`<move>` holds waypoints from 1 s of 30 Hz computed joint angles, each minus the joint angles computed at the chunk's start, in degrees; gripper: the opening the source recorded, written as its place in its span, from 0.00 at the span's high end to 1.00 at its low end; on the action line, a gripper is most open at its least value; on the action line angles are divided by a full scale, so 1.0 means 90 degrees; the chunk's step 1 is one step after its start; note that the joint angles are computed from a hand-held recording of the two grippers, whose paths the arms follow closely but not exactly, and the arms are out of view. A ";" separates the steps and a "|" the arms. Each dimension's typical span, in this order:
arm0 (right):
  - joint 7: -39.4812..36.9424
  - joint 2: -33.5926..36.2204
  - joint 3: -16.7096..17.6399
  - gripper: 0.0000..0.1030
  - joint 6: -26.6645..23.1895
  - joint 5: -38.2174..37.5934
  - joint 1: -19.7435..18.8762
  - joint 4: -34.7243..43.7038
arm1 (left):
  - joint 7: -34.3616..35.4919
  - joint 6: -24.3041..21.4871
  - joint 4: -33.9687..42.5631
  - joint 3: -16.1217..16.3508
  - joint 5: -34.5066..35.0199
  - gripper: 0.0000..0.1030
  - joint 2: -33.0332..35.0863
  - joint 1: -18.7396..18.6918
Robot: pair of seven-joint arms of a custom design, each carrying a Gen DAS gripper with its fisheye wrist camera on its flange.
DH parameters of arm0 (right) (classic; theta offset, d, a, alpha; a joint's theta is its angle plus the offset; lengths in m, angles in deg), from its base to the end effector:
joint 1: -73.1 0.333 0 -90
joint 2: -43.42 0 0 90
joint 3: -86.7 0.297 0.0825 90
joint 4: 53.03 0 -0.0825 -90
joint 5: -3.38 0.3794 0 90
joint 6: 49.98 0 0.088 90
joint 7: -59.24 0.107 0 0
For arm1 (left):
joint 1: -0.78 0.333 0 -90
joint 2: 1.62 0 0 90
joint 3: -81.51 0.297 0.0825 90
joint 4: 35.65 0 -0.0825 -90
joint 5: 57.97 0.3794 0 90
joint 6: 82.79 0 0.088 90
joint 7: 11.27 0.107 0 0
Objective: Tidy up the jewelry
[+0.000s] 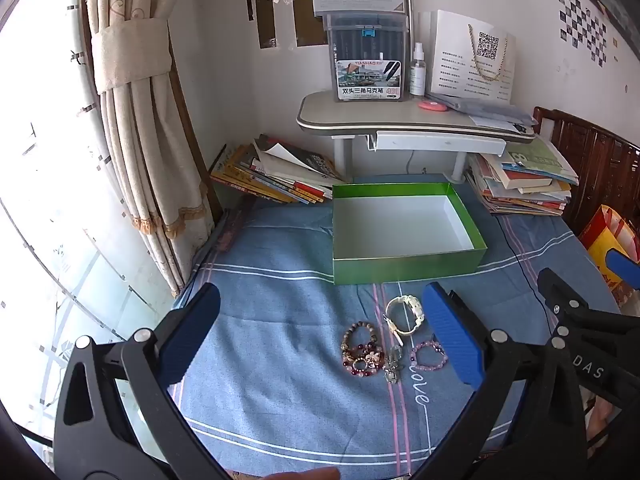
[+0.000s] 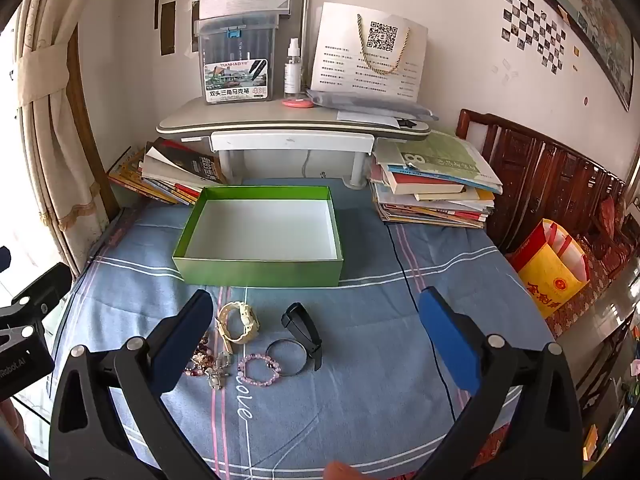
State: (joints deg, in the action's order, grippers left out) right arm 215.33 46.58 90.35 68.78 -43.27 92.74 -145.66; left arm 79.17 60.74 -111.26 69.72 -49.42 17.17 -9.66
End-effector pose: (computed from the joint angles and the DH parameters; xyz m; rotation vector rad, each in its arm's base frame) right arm 0.5745 0.2054 0.6206 -1.3215 2.1981 -1.0661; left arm 0.6531 -0.2381 0.6411 -1.3196 2.0655 -0.8782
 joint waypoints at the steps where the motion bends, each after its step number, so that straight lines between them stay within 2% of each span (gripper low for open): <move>1: -0.0007 0.0002 0.0000 0.02 -0.0012 0.0005 0.0001 0.0004 | 0.0001 0.0011 -0.0005 -0.0002 -0.0005 0.03 -0.0002 0.0003; 18: -0.0039 -0.0009 0.0003 0.02 -0.0053 0.0004 0.0016 0.0028 | -0.0056 -0.0024 -0.0020 0.0016 0.0023 0.03 -0.0026 0.0000; 26: -0.0033 0.0010 0.0000 0.02 -0.0033 -0.0010 -0.0002 0.0030 | -0.0056 0.0117 -0.0332 0.0005 0.0011 0.03 -0.0190 0.0041; 30: -0.0017 0.0024 0.0000 0.02 -0.0051 -0.0002 0.0007 0.0053 | -0.0064 0.0027 -0.0143 0.0012 0.0057 0.03 -0.0045 0.0008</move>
